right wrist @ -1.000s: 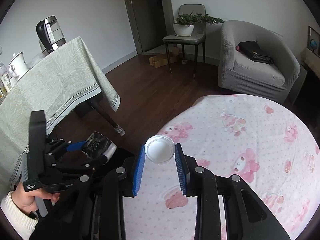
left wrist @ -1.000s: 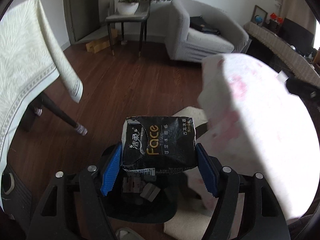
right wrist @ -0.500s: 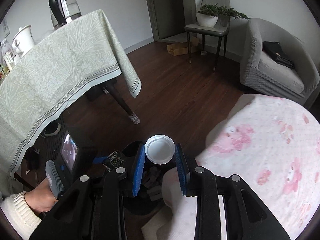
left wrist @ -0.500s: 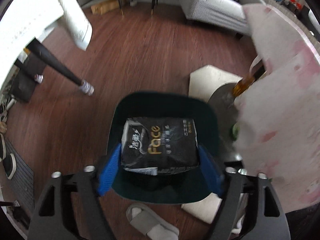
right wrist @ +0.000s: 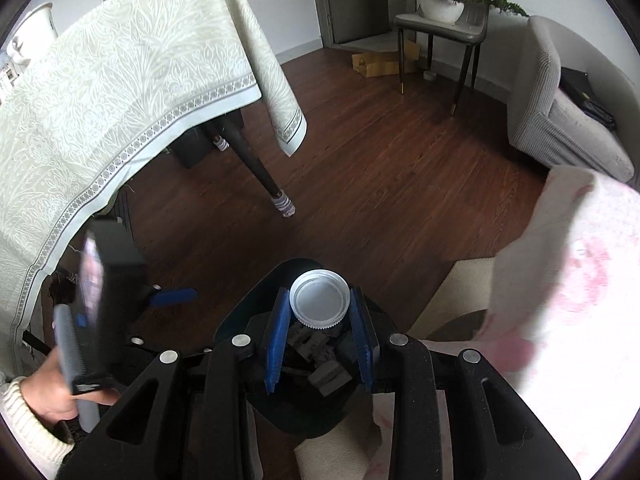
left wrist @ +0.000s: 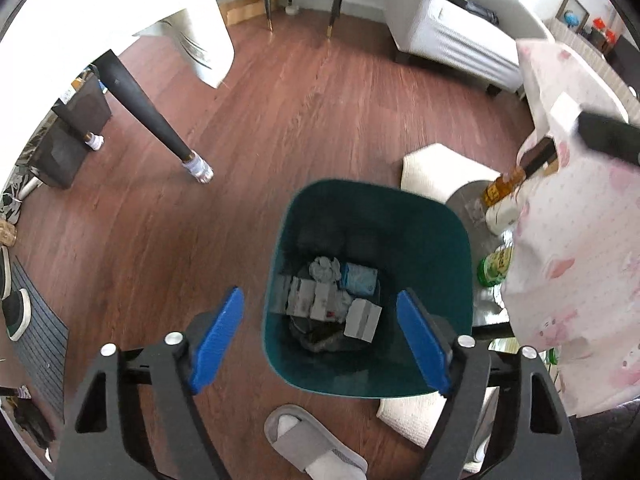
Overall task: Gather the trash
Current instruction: 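Carry the tissue pack and bottle cap over the green bin and open both grippers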
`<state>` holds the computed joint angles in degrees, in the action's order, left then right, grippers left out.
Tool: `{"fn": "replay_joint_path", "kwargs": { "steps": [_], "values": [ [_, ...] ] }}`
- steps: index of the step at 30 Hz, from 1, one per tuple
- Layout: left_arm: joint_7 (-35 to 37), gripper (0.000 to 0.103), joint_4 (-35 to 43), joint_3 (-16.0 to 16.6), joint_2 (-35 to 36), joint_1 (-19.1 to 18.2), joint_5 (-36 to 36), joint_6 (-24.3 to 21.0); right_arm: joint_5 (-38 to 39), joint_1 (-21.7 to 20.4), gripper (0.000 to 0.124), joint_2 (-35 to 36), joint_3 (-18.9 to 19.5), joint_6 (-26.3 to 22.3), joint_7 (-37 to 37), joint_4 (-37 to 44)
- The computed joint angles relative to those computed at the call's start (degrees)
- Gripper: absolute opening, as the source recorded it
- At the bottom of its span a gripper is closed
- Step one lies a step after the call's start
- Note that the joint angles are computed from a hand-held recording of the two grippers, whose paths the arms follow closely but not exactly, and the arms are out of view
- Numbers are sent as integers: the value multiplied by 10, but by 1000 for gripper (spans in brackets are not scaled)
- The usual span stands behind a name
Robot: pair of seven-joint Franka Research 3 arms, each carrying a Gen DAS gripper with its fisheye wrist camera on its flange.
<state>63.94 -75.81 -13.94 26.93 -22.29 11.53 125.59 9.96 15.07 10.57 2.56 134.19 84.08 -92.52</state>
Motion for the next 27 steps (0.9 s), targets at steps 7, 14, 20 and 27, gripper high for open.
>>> {"fn": "replay_joint_path", "kwargs": {
  "steps": [7, 14, 20, 27],
  "values": [
    [-16, 69, -34, 5, -43, 10, 11, 43, -10, 9, 30, 36, 2, -19, 13, 20],
    [-24, 58, -44, 5, -66, 13, 25, 81, -8, 19, 30, 64, 6, -24, 2, 25],
    [-31, 46, -34, 4, -78, 8, 39, 83, -23, 32, 30, 80, 6, -38, -3, 20],
    [-29, 45, -19, -1, -89, 5, 35, 121, -38, 39, 51, 90, 2, -46, 1, 7]
  ]
}}
